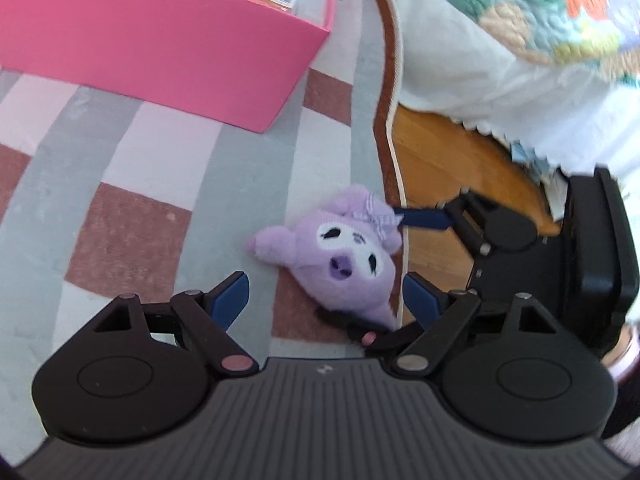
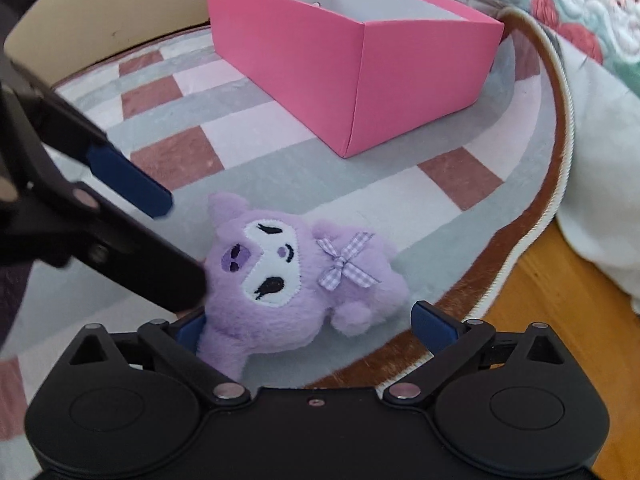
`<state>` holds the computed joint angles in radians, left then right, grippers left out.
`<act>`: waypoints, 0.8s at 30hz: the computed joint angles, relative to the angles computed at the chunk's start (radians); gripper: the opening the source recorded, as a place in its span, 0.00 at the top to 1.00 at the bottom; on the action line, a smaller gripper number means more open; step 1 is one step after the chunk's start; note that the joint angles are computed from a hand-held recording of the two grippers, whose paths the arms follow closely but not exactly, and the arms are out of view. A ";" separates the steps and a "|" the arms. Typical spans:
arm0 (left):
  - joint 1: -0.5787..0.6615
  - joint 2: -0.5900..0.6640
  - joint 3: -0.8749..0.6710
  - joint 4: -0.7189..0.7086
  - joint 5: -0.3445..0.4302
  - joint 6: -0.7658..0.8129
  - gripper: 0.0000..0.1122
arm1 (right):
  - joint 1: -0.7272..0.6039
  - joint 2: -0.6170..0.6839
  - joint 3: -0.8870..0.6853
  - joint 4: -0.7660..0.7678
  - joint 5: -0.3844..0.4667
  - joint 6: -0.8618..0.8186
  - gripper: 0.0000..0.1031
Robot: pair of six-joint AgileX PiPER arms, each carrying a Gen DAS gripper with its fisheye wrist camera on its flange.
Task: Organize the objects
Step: 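Close the left gripper on the purple plush toy's head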
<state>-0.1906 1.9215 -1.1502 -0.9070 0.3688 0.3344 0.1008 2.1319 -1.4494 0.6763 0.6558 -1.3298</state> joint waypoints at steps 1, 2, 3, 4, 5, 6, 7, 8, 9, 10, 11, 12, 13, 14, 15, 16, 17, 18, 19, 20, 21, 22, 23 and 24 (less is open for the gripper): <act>0.005 0.002 0.007 -0.023 -0.010 0.008 0.26 | 0.008 -0.005 0.007 -0.001 -0.006 0.010 0.01; 0.009 0.003 0.014 -0.043 -0.019 0.018 0.27 | 0.017 -0.008 0.012 0.000 -0.015 0.015 0.01; 0.016 0.001 0.023 -0.056 -0.027 0.023 0.27 | 0.025 -0.006 0.010 0.004 -0.019 0.015 0.01; 0.023 -0.002 0.035 -0.074 -0.035 0.033 0.28 | 0.031 -0.007 0.011 0.015 -0.012 0.012 0.01; 0.031 -0.007 0.051 -0.112 -0.039 0.063 0.30 | 0.032 -0.006 0.008 0.029 0.003 0.013 0.01; 0.041 -0.013 0.069 -0.165 -0.039 0.111 0.31 | 0.035 -0.005 0.009 0.042 0.015 0.021 0.01; 0.049 -0.015 0.079 -0.188 -0.029 0.134 0.34 | 0.038 -0.007 0.017 0.063 0.019 0.029 0.01; 0.056 -0.015 0.085 -0.203 -0.012 0.156 0.39 | 0.037 -0.010 0.031 0.099 0.017 0.023 0.01; 0.057 -0.017 0.094 -0.211 -0.011 0.167 0.42 | 0.033 -0.011 0.051 0.157 0.022 0.009 0.01; 0.052 -0.022 0.104 -0.197 -0.023 0.153 0.45 | 0.029 -0.007 0.062 0.195 0.032 0.006 0.00; 0.048 -0.027 0.116 -0.202 -0.039 0.160 0.47 | 0.027 -0.017 0.095 0.256 0.013 -0.031 0.00; 0.046 -0.036 0.134 -0.248 -0.048 0.206 0.49 | 0.029 -0.027 0.125 0.309 -0.006 -0.058 0.00; 0.048 -0.043 0.148 -0.299 -0.049 0.255 0.52 | 0.029 -0.034 0.147 0.352 -0.008 -0.075 0.00; 0.050 -0.050 0.156 -0.310 -0.049 0.264 0.55 | 0.026 -0.039 0.159 0.380 0.006 -0.077 0.00; 0.047 -0.060 0.159 -0.280 -0.056 0.238 0.56 | 0.025 -0.042 0.163 0.393 0.020 -0.065 0.00; 0.045 -0.069 0.157 -0.225 -0.062 0.198 0.57 | 0.023 -0.050 0.175 0.409 0.031 -0.048 0.00; 0.048 -0.076 0.152 -0.165 -0.054 0.157 0.58 | 0.021 -0.057 0.184 0.421 0.046 -0.039 0.00; 0.057 -0.083 0.152 -0.145 -0.040 0.147 0.58 | 0.020 -0.070 0.202 0.439 0.058 -0.049 0.00; 0.070 -0.089 0.158 -0.165 -0.028 0.168 0.60 | 0.022 -0.089 0.227 0.456 0.060 -0.078 0.01; 0.082 -0.095 0.166 -0.191 -0.020 0.195 0.62 | 0.027 -0.111 0.254 0.466 0.055 -0.112 0.01; 0.088 -0.101 0.174 -0.191 -0.027 0.193 0.63 | 0.032 -0.132 0.279 0.474 0.043 -0.150 0.01; 0.089 -0.104 0.176 -0.156 -0.043 0.160 0.66 | 0.040 -0.155 0.305 0.480 0.023 -0.184 0.01; 0.088 -0.106 0.175 -0.108 -0.055 0.124 0.66 | 0.043 -0.171 0.321 0.483 0.006 -0.205 0.01; 0.091 -0.104 0.174 -0.087 -0.059 0.114 0.66 | 0.046 -0.188 0.333 0.484 -0.017 -0.220 0.01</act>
